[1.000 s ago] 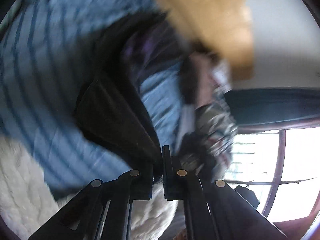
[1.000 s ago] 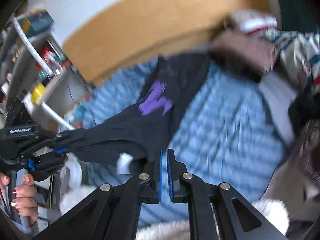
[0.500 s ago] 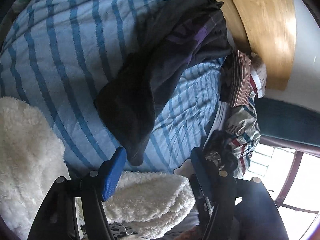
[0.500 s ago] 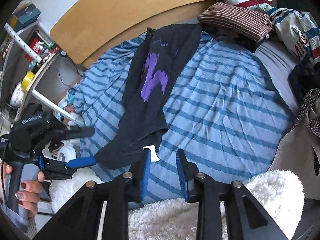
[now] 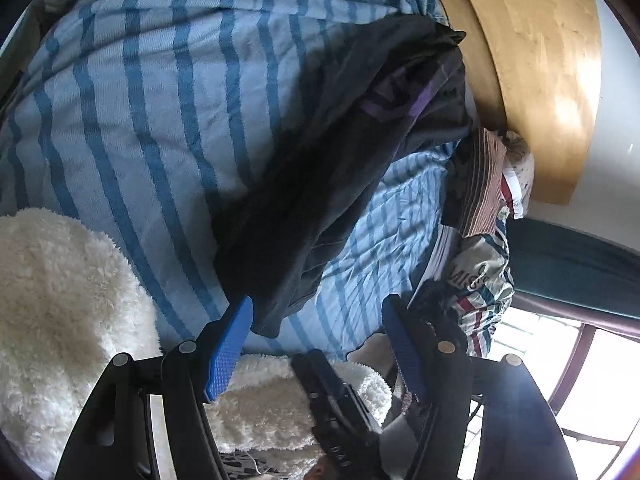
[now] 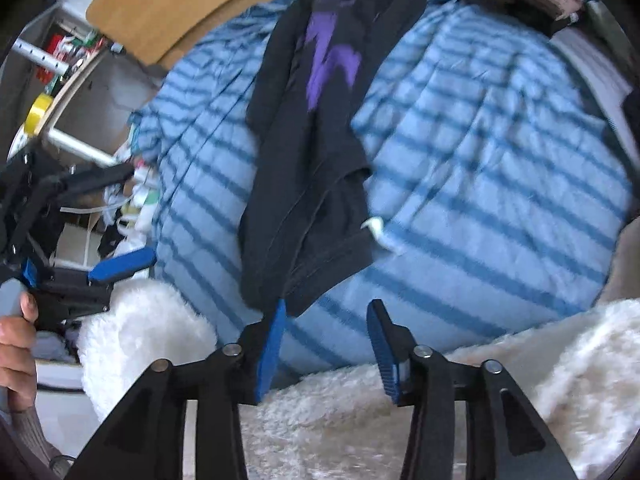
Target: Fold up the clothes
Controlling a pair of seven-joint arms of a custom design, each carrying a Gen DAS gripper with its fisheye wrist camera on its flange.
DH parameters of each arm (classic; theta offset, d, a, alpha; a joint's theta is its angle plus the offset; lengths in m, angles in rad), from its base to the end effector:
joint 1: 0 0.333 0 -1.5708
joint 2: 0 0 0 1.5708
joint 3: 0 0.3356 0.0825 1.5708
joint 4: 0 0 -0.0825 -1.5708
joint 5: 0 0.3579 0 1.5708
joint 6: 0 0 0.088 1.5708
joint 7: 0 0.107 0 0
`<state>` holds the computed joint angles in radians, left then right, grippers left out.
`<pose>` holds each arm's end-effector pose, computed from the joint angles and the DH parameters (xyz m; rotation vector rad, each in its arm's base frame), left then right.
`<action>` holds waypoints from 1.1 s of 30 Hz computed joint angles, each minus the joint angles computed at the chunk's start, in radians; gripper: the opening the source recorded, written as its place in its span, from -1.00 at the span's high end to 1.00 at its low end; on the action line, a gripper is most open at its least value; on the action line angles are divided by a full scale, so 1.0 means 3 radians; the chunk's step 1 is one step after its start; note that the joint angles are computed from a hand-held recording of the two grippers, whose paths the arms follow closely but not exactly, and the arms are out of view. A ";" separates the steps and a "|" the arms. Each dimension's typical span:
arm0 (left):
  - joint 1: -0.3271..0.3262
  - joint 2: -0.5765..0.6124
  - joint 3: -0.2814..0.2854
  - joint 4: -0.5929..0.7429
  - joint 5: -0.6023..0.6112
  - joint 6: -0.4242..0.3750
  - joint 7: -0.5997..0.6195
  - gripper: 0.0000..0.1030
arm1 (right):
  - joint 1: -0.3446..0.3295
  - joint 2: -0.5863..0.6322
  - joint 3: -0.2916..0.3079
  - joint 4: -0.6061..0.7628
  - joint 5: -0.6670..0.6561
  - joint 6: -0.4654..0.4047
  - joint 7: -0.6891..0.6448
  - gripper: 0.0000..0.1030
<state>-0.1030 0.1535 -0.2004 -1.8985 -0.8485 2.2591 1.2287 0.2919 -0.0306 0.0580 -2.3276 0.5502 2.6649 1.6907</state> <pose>0.5686 -0.1928 0.4833 2.1682 -1.2326 0.6500 0.4864 0.1615 0.4236 -1.6676 2.0721 0.1348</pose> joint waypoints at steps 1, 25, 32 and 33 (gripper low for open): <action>-0.0011 0.0015 0.0006 0.0014 0.0071 -0.0006 -0.0046 -0.32 | 0.0014 0.0041 0.0011 0.0032 0.0021 -0.0030 -0.0040 0.05; 0.0012 0.0064 -0.0052 -0.0052 -0.0182 0.0004 0.0013 -0.52 | -0.0014 0.0307 0.0210 0.0206 -0.0225 0.0265 0.0037 0.58; 0.0000 0.0086 -0.0123 -0.0212 -0.1105 0.0165 0.0303 -0.52 | 0.0079 -0.0086 0.0091 -0.0001 0.0385 0.0670 -0.0455 0.66; -0.0008 0.0095 -0.0141 -0.0226 -0.1254 0.0208 0.0385 -0.52 | 0.0112 -0.0130 0.0059 -0.0010 0.0474 0.0716 -0.0533 0.66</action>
